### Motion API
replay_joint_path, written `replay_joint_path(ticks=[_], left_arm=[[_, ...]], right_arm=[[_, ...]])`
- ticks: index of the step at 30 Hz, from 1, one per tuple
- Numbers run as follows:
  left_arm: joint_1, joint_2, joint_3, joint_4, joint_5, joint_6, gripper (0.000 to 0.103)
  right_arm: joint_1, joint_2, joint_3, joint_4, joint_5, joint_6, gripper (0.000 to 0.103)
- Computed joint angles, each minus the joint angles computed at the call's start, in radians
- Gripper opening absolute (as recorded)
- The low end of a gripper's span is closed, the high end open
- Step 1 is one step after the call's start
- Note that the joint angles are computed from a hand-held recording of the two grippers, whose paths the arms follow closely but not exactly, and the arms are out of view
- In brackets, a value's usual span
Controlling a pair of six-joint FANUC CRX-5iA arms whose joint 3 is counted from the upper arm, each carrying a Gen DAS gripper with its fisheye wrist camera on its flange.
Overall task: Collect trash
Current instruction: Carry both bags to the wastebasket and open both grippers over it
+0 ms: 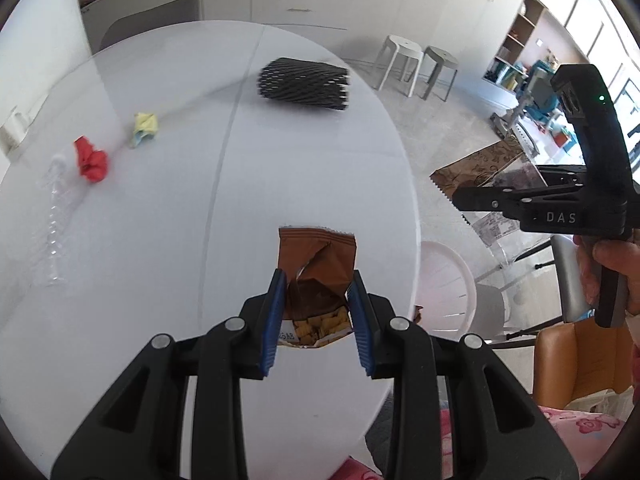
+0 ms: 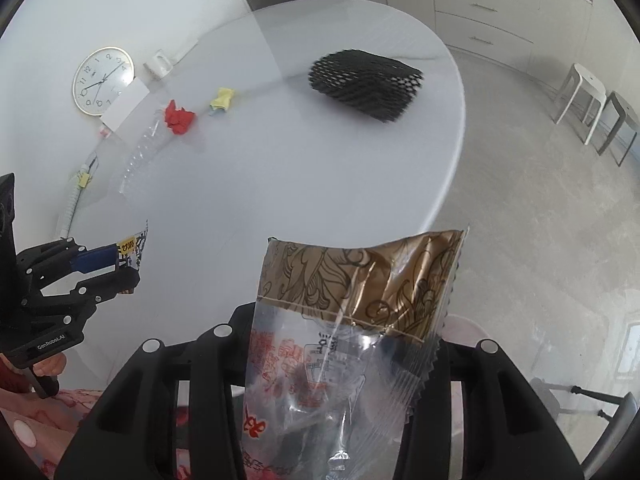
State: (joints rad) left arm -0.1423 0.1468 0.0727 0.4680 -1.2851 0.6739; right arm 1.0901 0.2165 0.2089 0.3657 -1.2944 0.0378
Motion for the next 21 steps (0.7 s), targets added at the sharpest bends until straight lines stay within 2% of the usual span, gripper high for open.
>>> replay_joint_path(ticks=[4, 10, 16, 21], left_arm=[[-0.114, -0.041, -0.046, -0.003, 0.010, 0.020, 0.031], [-0.289, -0.023, -0.080, -0.008, 0.030, 0.056, 0.031], [-0.432, 0.058, -0.081, -0.042, 0.059, 0.103, 0.031], [-0.495, 0.133, -0.050, -0.109, 0.077, 0.148, 0.032]], right_arm=[[0.074, -0.134, -0.159, 0.009, -0.049, -0.113, 0.044], [0.193, -0.302, -0.338, 0.026, -0.141, -0.296, 0.044], [0.282, -0.403, -0.438, 0.043, -0.246, -0.420, 0.045], [0.328, -0.463, -0.523, 0.054, -0.239, -0.506, 0.045]])
